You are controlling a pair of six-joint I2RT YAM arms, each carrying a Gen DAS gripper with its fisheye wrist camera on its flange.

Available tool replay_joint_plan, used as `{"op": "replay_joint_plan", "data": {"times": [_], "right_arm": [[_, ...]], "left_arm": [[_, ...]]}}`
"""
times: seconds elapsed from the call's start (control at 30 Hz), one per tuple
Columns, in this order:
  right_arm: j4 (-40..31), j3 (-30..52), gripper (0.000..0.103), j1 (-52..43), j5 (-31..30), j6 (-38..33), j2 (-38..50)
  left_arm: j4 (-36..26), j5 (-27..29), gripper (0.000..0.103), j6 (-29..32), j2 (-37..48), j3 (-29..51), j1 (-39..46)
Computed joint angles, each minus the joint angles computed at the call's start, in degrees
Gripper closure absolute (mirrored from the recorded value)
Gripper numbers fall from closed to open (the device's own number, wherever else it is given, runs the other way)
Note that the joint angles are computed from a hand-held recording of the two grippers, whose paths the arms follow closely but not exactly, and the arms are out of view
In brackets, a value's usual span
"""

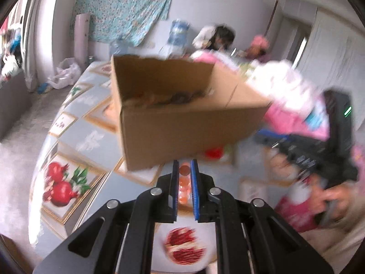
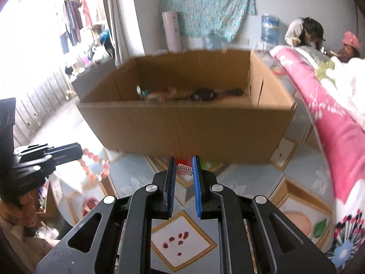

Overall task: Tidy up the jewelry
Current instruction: 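Carry the bracelet over the box and open both grippers to drop it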

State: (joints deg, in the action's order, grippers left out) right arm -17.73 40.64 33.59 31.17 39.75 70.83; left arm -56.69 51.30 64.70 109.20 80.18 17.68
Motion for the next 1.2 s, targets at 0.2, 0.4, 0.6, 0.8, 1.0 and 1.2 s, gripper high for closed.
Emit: {"op": "replay_joint_plan", "data": {"times": [0.2, 0.4, 0.6, 0.8, 1.0, 1.2], "right_arm": [[3.20, 1.53, 0.090, -3.98, -2.06, -7.56, -7.19], [8.36, 4.52, 0.090, -10.99, -5.57, -16.96, -7.95], [11.26, 5.67, 0.090, -19.91, -13.56, -20.03, -3.84], [13.40, 5.49, 0.090, -25.78, -19.93, -19.36, 0.99], [14.28, 5.10, 0.090, -29.00, -23.03, -19.38, 3.22], [14.10, 5.77, 0.090, -31.21, -26.88, -18.55, 5.02]], "left_arm": [[-24.30, 9.51, 0.094, 8.67, 4.24, 18.02, 0.16], [-24.31, 13.32, 0.094, 1.28, 5.14, 26.47, -4.74], [-14.87, 6.07, 0.094, -13.35, 9.37, 28.47, -14.83], [-17.02, -3.86, 0.094, -20.77, 20.88, 36.86, -21.73], [-21.00, -10.99, 0.093, -24.67, 29.11, 44.60, -25.91], [-23.00, -7.66, 0.082, -22.00, 28.82, 44.18, -25.07]]}}
